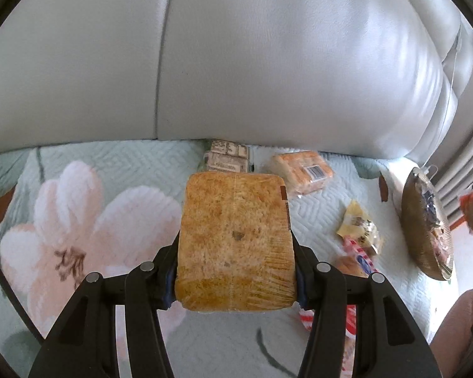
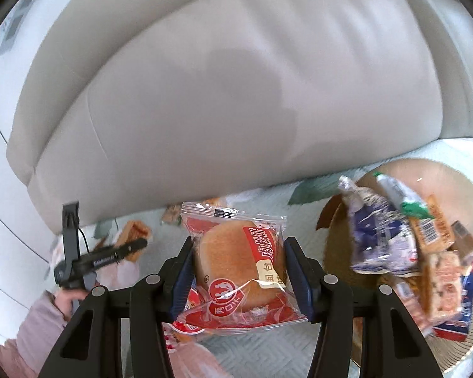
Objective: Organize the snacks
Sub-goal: 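Carry the toast and roll bag over the gold bowl and open both grippers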
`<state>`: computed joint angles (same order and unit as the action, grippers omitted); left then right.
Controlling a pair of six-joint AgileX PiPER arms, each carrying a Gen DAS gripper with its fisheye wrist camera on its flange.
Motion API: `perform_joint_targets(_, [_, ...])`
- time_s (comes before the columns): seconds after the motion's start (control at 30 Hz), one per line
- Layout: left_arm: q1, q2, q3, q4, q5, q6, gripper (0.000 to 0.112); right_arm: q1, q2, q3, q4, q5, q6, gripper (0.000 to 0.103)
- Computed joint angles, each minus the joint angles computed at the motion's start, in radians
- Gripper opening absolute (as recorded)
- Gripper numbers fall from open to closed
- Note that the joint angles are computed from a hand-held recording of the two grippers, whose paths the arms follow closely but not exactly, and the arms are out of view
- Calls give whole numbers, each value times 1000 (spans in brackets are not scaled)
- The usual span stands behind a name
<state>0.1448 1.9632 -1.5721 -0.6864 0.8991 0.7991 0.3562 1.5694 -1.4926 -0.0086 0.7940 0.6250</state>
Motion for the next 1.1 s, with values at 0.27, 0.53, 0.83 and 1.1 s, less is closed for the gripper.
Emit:
perform_joint_targets(0.27, [-86,-163,-25,149,22,-246,52,-66,-119,-33,-11,40,-37,53])
perform_joint_targets(0.53, [-316,-192,-259,339,106,-556,52,-306,-199,-63,169,69,-241,53])
perform_joint_targets(0.83, [-646,-107,-452,448,150,-788,52,-647,-193,-131,380,209,-573,53])
perform_joint_targets(1.1, [-879,8,-529,479,178,-874,52,-800,-135,-90,497,232,-701,53])
